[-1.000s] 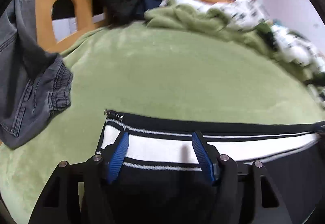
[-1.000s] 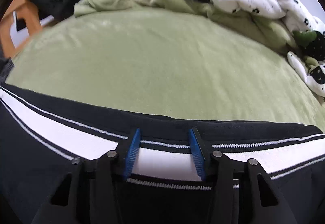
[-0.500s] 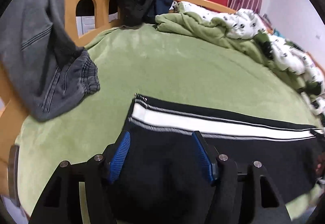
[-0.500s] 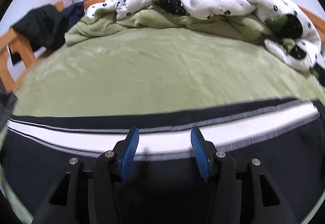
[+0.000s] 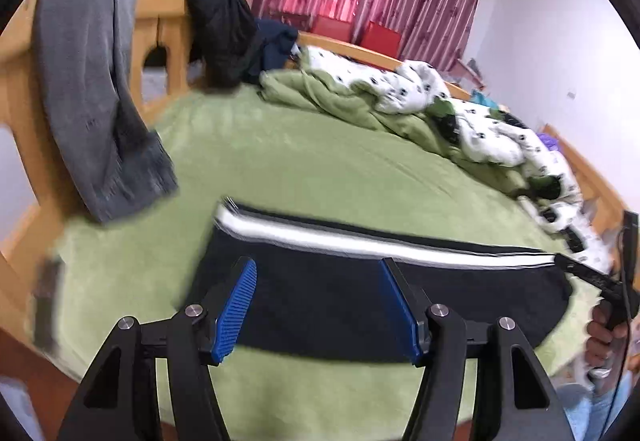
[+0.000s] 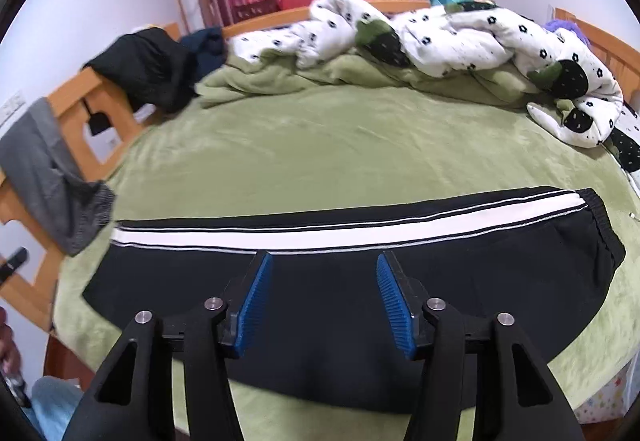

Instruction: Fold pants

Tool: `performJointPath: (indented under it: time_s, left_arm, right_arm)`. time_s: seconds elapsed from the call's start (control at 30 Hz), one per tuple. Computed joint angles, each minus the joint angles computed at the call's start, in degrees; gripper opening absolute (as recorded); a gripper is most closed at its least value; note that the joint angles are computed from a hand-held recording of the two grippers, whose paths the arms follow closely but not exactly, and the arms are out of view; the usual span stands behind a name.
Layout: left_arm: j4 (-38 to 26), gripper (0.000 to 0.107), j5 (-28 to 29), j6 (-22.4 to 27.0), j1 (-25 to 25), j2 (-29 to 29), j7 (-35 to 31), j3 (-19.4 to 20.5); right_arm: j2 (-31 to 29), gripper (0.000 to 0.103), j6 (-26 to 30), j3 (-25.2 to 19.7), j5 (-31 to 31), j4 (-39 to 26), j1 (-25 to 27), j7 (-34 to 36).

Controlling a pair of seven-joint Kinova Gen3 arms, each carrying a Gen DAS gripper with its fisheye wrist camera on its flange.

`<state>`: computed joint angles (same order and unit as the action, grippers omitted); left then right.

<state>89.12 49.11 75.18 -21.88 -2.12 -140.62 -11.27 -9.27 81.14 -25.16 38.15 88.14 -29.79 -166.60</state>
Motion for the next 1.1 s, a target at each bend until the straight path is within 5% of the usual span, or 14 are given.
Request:
performJointPath:
  time_s: [0.17,0.33,0.47,0.6,0.73,0.83,0.93,1.1]
  left_arm:
    - [11.7,0.060,4.2,4.4,-1.3,3.1,-1.5,-0.4]
    - [23.2,0.060,7.0,0.2,-0.4,7.9,-7.0,2.2]
    - [29.1,0.061,15.1,-3.7,-2.6,10.2,-11.0,5.5]
    - [28.1,0.058,19.5,-8.6,0.5,11.7,-7.8,6.4]
    - [24.7,0.016,18.8,-10.2,0.2,14.2,-3.5,6.7]
    - [22.8,0.016,19.0,-5.8,-5.5,17.4,-3.7,8.7]
    - [22.4,0.018,19.2,-8.3,-5.7,15.8,-4.9,4.9]
    - [16.9,0.018,18.1,-9.6,-9.8,18.6,-0.9,4.4]
  right_arm:
    - [0.5,0.062,0.5,-2.8,2.9,2.7,-2.8,-3.9]
    - [-2.4,0.062,-7.7,-1.2,1.8,11.7,-1.4,-8.2]
    - [-3.3,0.062,-13.7,3.8,-5.0,14.9,0.5,-5.2]
    - [-2.2,0.062,-13.5,3.4,-7.6,15.6,3.4,-2.5]
    - [-1.2,0.062,-12.8,3.3,-7.4,15.6,4.1,-2.0]
    - [-0.1,0.062,-12.7,3.0,-6.4,15.0,3.9,-2.8]
    - [1.5,0.062,-11.5,2.4,-4.3,14.4,2.7,-3.6]
    - [4.7,0.062,-11.3,4.1,-3.5,12.3,-0.4,-2.4]
